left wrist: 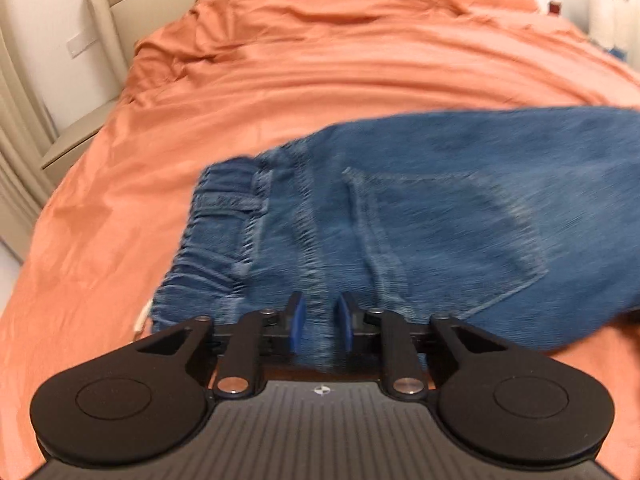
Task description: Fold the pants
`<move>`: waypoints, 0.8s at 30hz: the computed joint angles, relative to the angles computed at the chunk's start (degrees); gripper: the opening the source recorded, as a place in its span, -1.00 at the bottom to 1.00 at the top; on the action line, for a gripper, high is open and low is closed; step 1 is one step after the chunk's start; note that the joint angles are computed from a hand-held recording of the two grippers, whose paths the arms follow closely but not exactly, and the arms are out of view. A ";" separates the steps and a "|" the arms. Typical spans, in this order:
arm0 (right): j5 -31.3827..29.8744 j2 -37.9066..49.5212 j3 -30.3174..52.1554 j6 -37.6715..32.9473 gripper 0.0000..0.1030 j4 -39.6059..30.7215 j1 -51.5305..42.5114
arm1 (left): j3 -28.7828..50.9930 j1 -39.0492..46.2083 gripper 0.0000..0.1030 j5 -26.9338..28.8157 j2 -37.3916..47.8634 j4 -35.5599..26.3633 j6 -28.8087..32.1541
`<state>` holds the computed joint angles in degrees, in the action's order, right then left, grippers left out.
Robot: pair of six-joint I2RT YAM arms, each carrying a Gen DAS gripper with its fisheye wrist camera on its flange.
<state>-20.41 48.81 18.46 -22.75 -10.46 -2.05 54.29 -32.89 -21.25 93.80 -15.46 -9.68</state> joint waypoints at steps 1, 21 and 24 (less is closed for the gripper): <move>0.01 -1.40 -0.51 -0.63 -0.95 -1.70 -0.39 | -0.01 0.61 -0.56 1.00 0.51 0.38 0.03; -8.89 12.48 15.14 -9.37 -1.00 -12.23 -28.18 | 9.41 -9.30 -0.58 3.72 6.16 -0.37 0.39; -4.90 26.59 22.45 -8.17 -1.00 -7.62 -28.46 | 15.22 -9.31 -0.58 6.52 14.01 0.61 -0.49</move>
